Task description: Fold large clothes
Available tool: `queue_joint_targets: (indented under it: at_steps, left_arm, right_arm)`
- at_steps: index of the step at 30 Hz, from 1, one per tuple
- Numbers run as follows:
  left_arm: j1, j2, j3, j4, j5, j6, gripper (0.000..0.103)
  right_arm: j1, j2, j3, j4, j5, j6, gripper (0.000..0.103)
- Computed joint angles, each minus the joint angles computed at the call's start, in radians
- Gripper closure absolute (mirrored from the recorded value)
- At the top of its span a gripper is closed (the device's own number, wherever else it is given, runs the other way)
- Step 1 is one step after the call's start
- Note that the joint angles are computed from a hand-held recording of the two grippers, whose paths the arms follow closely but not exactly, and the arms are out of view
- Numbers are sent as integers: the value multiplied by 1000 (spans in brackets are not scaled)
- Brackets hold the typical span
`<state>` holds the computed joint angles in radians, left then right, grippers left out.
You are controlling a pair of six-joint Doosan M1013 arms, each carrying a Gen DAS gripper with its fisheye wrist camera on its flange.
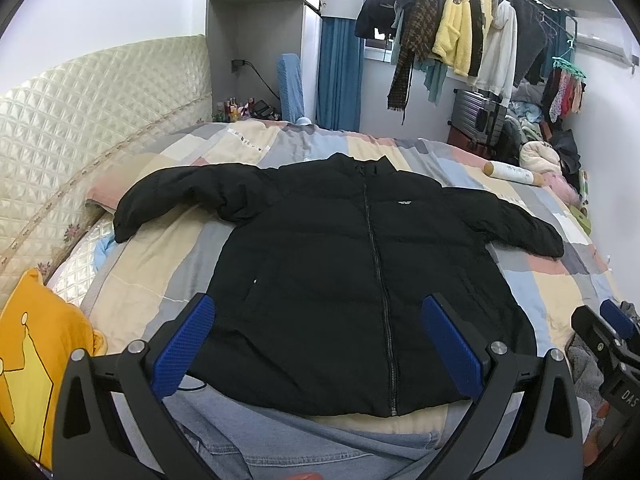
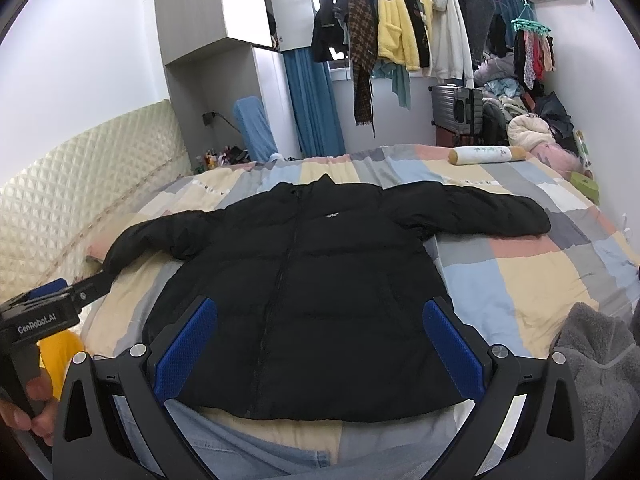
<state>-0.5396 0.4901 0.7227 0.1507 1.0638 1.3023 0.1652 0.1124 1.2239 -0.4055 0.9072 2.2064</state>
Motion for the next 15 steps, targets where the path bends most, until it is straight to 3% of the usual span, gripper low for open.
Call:
queue_joint_targets:
  at_steps: [15]
  left_arm:
    - [0,-9,15,-6,-14,-8,0]
  right_arm:
    - [-11,-2,7,28,-6,-18,0]
